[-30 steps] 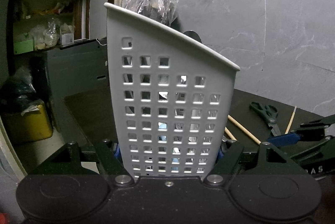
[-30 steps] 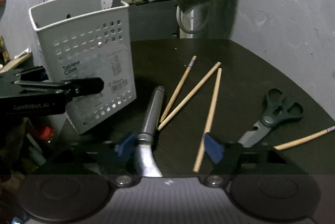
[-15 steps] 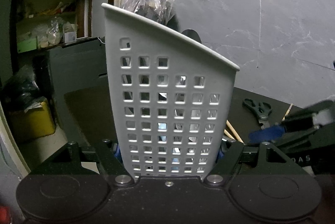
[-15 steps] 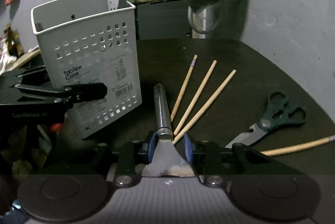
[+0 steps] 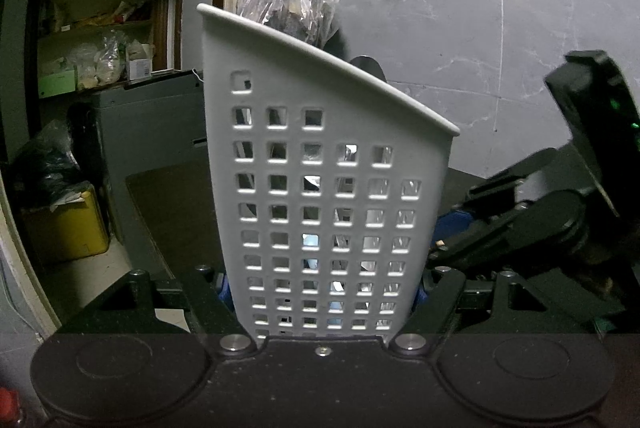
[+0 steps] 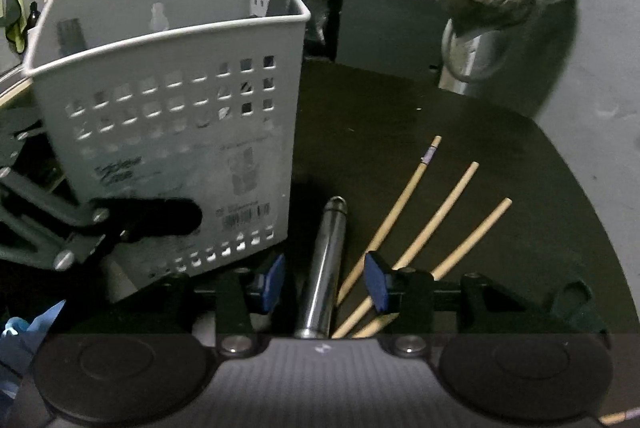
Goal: Organize utensils
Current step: 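Lift the grey-handled utensil with the right tool toward the caddy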
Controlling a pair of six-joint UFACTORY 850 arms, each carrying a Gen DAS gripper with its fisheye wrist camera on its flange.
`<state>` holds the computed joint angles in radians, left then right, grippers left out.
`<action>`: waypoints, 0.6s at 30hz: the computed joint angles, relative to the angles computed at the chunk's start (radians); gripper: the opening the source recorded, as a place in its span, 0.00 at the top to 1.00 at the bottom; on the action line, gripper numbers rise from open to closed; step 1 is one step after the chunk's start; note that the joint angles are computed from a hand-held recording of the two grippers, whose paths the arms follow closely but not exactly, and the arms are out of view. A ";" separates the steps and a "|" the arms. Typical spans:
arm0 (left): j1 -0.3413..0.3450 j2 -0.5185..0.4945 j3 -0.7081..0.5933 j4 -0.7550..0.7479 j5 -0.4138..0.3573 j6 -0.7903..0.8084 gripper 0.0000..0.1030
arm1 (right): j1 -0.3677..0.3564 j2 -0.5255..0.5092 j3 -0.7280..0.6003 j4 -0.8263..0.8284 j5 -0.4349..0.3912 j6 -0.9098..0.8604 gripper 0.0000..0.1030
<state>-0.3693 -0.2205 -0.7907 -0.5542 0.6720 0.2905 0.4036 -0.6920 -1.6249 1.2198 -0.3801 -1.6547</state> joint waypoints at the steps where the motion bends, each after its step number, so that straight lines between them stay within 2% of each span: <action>1: 0.000 0.000 0.000 0.000 0.000 0.000 0.27 | -0.002 -0.011 -0.019 -0.029 -0.011 0.024 0.52; 5: 0.000 -0.001 0.000 0.002 0.000 -0.002 0.27 | 0.000 -0.055 -0.095 -0.145 -0.048 0.157 0.53; 9: 0.001 -0.001 0.001 0.004 0.002 -0.005 0.27 | -0.003 -0.094 -0.158 -0.194 -0.079 0.220 0.60; 11: 0.001 -0.001 0.001 0.004 0.002 -0.005 0.27 | 0.000 -0.102 -0.172 -0.210 -0.083 0.233 0.65; 16: 0.001 -0.001 0.001 0.003 0.001 -0.004 0.27 | 0.003 -0.100 -0.164 -0.165 -0.067 0.156 0.65; 18: 0.001 -0.001 0.001 0.003 0.002 -0.004 0.27 | 0.008 -0.109 -0.181 -0.200 -0.064 0.181 0.65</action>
<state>-0.3688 -0.2213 -0.7895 -0.5513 0.6737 0.2862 0.4112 -0.8010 -1.8057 1.0195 -0.4436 -1.4742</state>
